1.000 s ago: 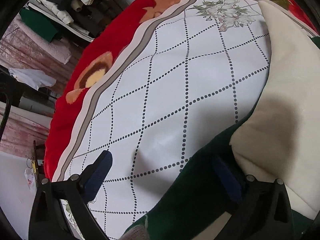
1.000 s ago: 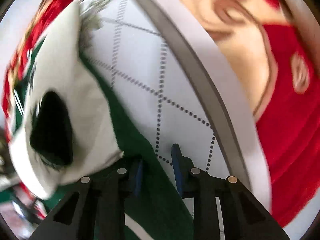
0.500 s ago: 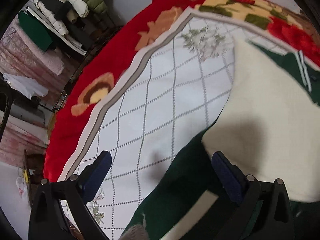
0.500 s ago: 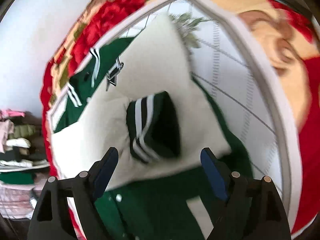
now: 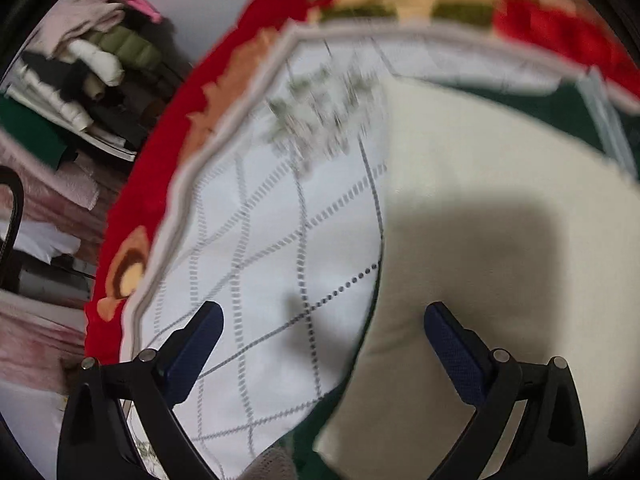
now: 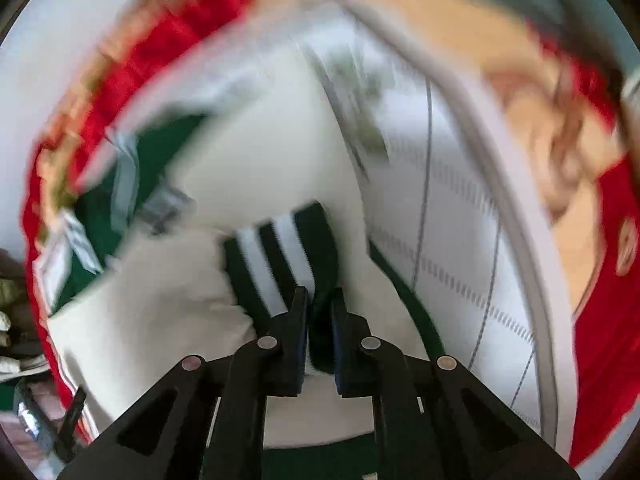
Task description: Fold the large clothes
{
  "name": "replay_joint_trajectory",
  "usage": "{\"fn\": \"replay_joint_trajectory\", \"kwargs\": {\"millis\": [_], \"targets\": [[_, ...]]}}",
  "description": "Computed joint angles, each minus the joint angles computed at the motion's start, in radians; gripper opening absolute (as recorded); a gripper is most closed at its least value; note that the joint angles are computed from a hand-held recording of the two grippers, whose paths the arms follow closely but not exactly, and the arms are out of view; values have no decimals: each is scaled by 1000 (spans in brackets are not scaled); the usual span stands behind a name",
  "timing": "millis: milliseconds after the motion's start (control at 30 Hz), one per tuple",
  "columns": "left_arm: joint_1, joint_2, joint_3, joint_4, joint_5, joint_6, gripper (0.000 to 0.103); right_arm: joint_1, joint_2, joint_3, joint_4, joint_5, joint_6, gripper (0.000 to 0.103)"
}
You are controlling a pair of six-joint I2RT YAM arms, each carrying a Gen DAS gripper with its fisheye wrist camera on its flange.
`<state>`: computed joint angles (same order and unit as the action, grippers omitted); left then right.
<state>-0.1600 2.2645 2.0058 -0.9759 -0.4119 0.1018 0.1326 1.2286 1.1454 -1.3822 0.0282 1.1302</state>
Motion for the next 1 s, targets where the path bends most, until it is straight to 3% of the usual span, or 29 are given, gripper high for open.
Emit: {"fn": "replay_joint_trajectory", "kwargs": {"millis": [67, 133, 167, 267, 300, 433, 533, 600, 633, 733, 800, 833, 900, 933, 1000], "targets": [[16, 10, 25, -17, 15, -3, 103, -46, -12, -37, 29, -101, -19, 26], [32, -45, -4, -19, 49, 6, 103, 19, -13, 42, -55, -86, 11, 47], [46, -111, -57, -12, 77, 17, 103, 63, -25, 74, -89, -72, 41, 52], [65, -314, -262, 13, 123, 61, 103, 325, -12, 221, -179, -52, 210, 56], [63, -369, -324, 12, 127, 72, 103, 447, 8, 254, -177, -93, 285, 56], [51, -603, -616, -44, 134, 142, 103, 772, 102, 193, 54, -293, 505, 56], [35, -711, -800, -59, 118, 169, 103, 953, 135, 96, 247, -353, 686, 56], [29, -755, -897, -65, 120, 165, 103, 999, 212, 57, 364, -387, 731, 57], [20, -780, -947, -49, 109, 166, 103, 1019, 266, 60, 397, -395, 728, 63], [-8, -826, -1070, 15, 71, 173, 103, 1051, 378, 114, 373, -381, 722, 71], [-3, -839, -1089, 31, 79, 165, 103, 1075, 410, 144, 337, -341, 770, 64], [-1, -840, -1090, 33, 83, 165, 103, 1085, 461, 208, 245, -342, 774, 38], [18, -834, -1072, 16, 103, 166, 103, 1103, 435, 200, 263, -316, 850, 18], [30, -828, -1065, 10, 117, 164, 103, 1111, 406, 185, 296, -304, 899, 18], [44, -828, -1059, 8, 126, 172, 103, 1118, 388, 190, 351, -286, 881, 18]]}}
